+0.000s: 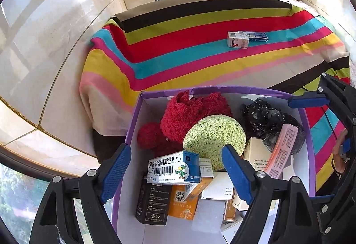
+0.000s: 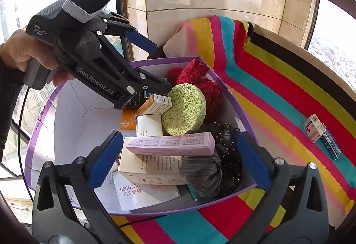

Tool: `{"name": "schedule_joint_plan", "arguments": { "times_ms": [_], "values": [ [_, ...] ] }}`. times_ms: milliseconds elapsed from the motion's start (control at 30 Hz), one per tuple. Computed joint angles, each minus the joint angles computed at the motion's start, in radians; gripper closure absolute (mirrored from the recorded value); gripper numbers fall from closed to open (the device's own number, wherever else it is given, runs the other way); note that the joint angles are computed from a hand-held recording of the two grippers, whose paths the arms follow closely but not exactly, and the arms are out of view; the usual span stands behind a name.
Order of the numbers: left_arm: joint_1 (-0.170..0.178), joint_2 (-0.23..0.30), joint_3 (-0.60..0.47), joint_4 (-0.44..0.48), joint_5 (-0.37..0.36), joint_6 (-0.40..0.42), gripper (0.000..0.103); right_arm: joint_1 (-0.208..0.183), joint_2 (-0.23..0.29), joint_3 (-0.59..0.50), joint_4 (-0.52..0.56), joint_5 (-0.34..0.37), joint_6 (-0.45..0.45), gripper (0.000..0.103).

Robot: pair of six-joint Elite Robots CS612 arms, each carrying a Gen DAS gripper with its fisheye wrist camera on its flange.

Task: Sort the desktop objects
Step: 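Carry the barcode box and pink box into the purple-rimmed box and release both, then move both grippers back over the cloth toward the white box and blue box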

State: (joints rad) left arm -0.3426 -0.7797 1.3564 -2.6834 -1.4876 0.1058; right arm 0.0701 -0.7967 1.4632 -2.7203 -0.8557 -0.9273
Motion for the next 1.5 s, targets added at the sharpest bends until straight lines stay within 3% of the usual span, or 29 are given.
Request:
{"name": "schedule_joint_plan", "arguments": {
  "times_ms": [600,1067,1500],
  "values": [
    [-0.034,0.003,-0.023,-0.023,0.012,0.053,0.019,-0.054,0.033,-0.048,-0.086,0.017,0.192,0.001],
    [-0.089,0.053,-0.126,0.028,-0.033,0.139,0.019,-0.121,0.101,-0.145,-0.182,-0.143,0.474,0.001],
    [-0.131,0.143,-0.312,0.154,-0.063,0.173,0.018,-0.163,0.163,-0.252,-0.183,-0.255,0.478,0.001]
  ]
}}
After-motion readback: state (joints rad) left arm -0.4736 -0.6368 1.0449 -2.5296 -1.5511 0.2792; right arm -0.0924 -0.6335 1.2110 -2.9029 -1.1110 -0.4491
